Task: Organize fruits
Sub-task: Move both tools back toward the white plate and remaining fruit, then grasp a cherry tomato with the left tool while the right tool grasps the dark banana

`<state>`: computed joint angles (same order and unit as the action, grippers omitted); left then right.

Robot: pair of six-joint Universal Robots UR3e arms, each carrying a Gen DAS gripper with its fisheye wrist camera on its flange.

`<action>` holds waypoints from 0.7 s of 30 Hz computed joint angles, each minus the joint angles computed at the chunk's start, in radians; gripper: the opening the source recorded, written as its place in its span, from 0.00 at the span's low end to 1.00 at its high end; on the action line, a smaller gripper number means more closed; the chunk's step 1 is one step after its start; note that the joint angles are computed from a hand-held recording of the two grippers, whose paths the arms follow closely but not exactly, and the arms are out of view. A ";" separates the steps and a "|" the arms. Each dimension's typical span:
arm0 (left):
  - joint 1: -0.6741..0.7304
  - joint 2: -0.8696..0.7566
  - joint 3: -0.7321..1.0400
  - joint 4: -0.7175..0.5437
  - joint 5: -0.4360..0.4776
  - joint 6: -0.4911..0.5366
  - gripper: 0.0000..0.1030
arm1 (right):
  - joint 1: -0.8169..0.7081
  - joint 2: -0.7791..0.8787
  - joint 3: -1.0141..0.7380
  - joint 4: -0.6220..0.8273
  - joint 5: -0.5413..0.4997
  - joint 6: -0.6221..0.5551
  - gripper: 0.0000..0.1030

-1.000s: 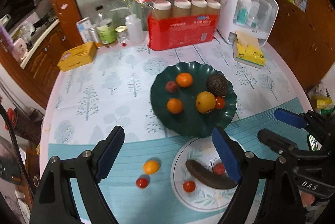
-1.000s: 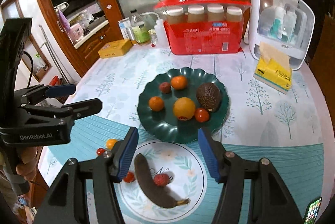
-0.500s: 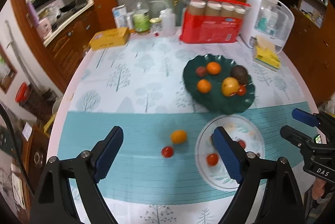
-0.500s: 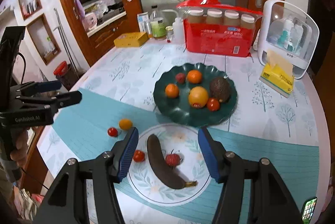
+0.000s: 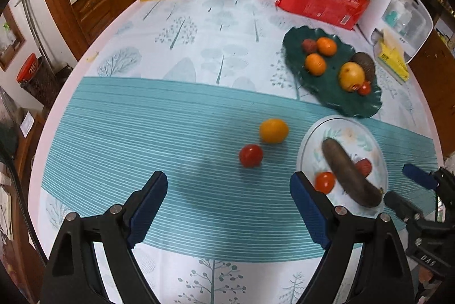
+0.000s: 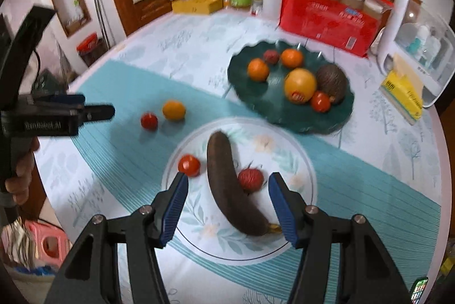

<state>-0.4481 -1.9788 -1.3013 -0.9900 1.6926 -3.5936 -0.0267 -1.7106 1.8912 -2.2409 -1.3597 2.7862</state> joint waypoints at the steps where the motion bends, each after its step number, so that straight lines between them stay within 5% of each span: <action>1: 0.000 -0.008 -0.004 0.010 0.001 -0.001 0.84 | 0.004 0.014 0.007 0.000 -0.006 -0.007 0.54; 21: 0.038 -0.171 0.044 0.102 -0.058 0.068 0.79 | 0.039 0.137 -0.005 0.041 -0.090 -0.088 0.52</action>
